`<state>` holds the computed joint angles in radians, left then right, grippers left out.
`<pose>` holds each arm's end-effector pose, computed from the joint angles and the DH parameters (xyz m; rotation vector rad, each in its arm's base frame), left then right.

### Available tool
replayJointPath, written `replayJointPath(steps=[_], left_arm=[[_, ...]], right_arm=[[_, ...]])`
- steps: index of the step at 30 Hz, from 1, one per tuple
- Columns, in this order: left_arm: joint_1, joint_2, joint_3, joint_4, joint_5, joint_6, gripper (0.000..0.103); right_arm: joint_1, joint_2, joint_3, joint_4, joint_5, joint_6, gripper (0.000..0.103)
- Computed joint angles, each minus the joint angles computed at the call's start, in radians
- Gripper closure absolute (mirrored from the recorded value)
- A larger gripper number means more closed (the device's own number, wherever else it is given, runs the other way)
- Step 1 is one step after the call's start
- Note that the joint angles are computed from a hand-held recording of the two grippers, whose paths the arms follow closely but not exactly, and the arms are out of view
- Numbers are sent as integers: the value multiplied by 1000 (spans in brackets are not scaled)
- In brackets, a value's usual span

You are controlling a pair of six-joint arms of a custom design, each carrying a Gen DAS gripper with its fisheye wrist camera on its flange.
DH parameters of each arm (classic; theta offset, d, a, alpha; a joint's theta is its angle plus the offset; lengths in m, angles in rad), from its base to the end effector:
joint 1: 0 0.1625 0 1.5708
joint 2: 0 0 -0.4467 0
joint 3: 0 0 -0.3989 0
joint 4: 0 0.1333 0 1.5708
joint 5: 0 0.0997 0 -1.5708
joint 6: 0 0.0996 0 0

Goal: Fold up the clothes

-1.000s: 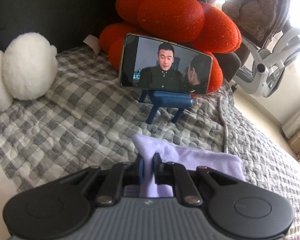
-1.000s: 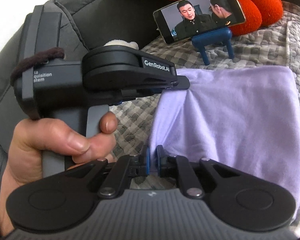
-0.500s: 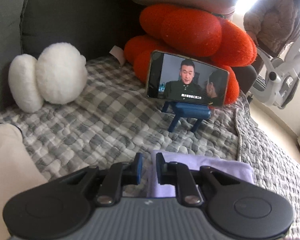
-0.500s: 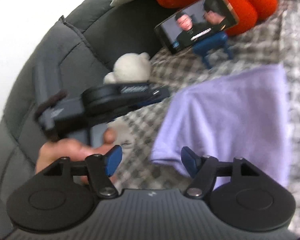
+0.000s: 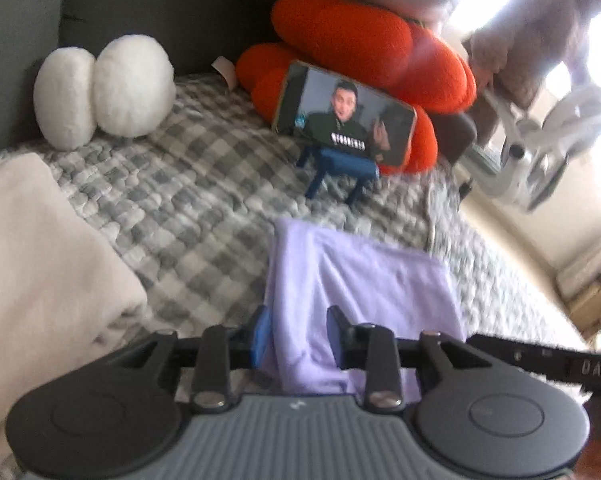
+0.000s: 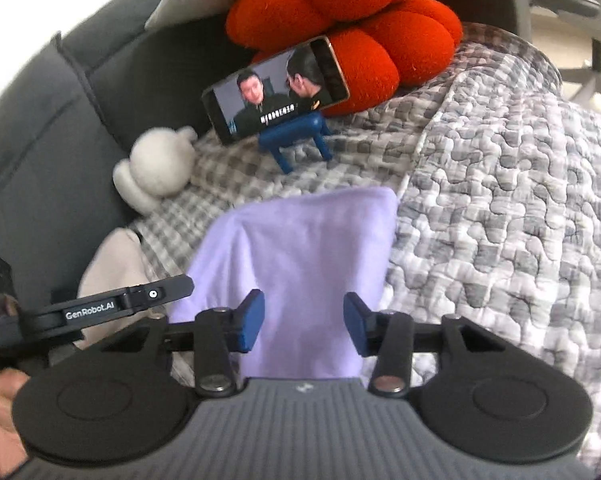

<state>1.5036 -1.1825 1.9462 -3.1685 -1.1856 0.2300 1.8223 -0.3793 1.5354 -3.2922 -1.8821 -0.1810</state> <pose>0.1305 -0.6027 0.3119 0.1565 2.5039 -1.0639 0.2764 -0.6627 -0.0638 0.4664 -2.7053 0.8111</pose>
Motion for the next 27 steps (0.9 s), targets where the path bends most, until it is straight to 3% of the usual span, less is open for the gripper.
replayJointPath(steps=[4,8,16,27], left_arm=[[-29,18,15,-8,116,59,83],[-44,15,17,2,164,116,91],[-41,-12,-14,139,188,157,97],[-48,-11,5,138,245,181,97]], right_arm=[[-2,2,-5,58,-17,-34,69],[-11,26,-27,74,-53,-81,88],[-18,9,-20,85,-44,-95,92],[-10,-2,-1,81,-61,-121,92]])
